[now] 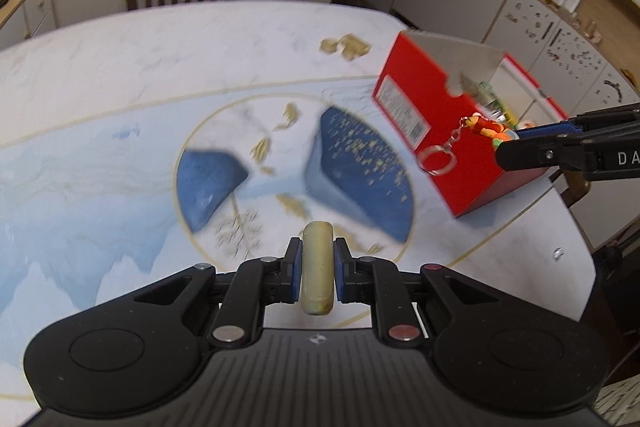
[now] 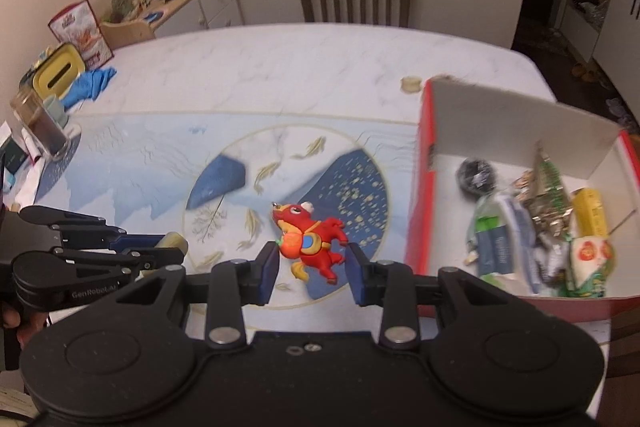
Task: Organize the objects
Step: 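Carry the cream cylinder and dragon keychain with both tools over the shoebox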
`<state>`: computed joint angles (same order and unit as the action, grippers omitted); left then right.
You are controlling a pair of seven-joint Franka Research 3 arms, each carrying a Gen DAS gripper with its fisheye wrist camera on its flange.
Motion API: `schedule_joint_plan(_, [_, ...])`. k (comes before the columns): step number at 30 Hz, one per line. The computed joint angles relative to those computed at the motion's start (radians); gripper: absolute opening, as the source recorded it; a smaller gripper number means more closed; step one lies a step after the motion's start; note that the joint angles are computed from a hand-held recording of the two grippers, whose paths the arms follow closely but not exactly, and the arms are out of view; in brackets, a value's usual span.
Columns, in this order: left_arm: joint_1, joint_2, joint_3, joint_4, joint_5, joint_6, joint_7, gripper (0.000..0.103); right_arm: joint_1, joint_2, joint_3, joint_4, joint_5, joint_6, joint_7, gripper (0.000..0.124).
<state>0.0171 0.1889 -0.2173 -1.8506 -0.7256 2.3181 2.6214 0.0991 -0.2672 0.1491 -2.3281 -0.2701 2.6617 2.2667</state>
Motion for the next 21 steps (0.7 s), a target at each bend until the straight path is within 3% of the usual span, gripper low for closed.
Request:
schedule_joint_plan(9, [-0.032,-0.008,-0.023,0.047,-0.021,-0.019,0.008,0.016,-0.075,-0.127,0.009,-0.082,-0.054,0.003,0.043,0.033])
schedule_joint_plan(21, [-0.135,-0.005,-0.063,0.084,0.021,0.078,-0.121,0.016,-0.166,-0.232,-0.055,-0.194,0.051,0.092,-0.163,0.032])
